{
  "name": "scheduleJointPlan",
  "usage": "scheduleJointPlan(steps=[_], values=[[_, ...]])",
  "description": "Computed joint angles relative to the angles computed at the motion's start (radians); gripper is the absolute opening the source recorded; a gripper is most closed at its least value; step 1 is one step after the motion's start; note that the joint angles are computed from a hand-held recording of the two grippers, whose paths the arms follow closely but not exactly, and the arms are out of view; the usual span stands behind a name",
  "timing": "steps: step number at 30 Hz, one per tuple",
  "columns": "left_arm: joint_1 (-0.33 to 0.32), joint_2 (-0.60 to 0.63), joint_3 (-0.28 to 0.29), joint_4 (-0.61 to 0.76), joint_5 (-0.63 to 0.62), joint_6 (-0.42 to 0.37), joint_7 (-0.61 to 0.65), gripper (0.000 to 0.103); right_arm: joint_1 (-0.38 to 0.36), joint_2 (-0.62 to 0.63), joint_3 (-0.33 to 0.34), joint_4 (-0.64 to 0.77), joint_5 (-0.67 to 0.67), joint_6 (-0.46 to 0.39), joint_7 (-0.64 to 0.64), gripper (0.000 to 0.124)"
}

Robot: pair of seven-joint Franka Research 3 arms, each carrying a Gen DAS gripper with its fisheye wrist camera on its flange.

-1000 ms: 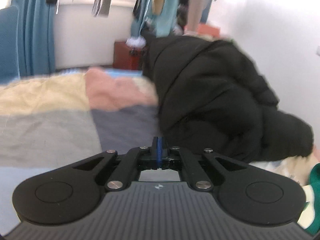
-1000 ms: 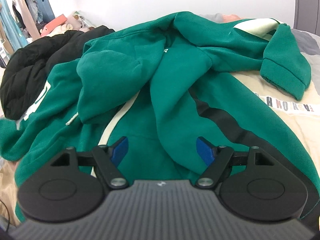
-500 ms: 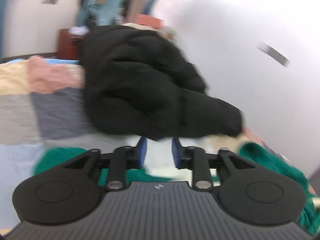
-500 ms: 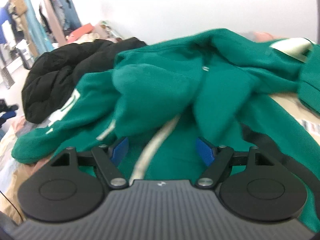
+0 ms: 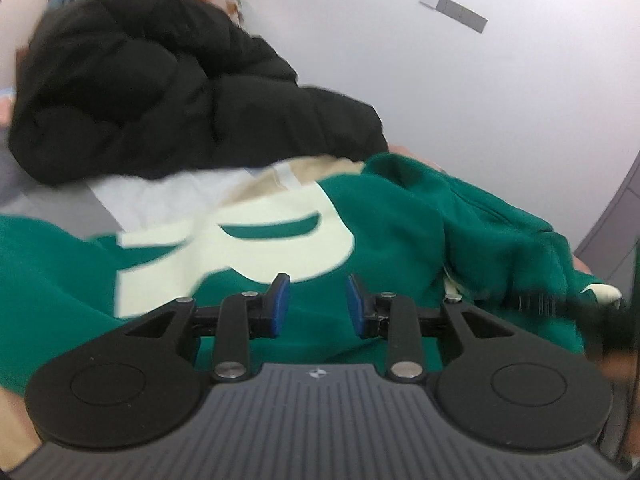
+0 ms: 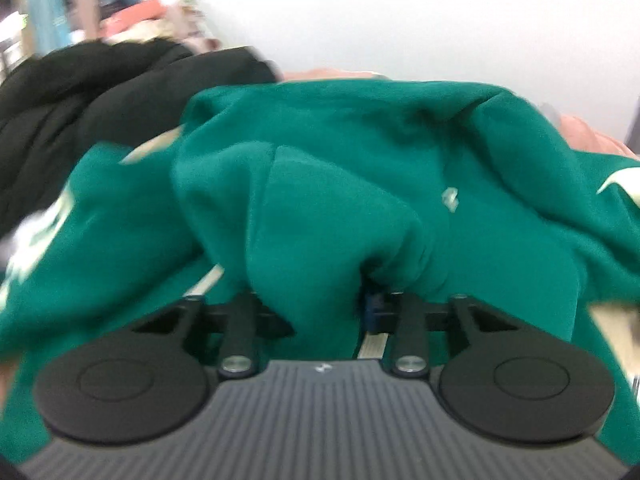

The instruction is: Fold large clothes

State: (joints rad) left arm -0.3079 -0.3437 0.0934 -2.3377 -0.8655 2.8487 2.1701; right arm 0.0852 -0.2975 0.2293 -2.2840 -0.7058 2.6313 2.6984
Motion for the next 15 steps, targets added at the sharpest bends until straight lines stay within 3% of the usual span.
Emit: scheduleJointPlan(steps=[2,5,12,15], values=[[-0.017,0.016,0.003,0.015,-0.022,-0.006,0.03,0.036,-0.016,0.06,-0.02,0.1,0.009,-0.022,-0.011,0.028],[-0.036,0.061,0.027,0.053,-0.106,-0.06,0.141,0.036,-0.019,0.167,-0.041,0.287,-0.08,-0.091,-0.047,0.027],[0.002,0.171,0.012,0.148,-0.339,-0.112,0.349,0.036,0.04,0.498,-0.147,0.804,-0.295,-0.174,-0.091,0.027],[0.027,0.197,0.003,0.172,-0.474,-0.15,0.44,0.042,0.076,0.656,-0.215,1.009,-0.351,-0.188,-0.045,0.027]])
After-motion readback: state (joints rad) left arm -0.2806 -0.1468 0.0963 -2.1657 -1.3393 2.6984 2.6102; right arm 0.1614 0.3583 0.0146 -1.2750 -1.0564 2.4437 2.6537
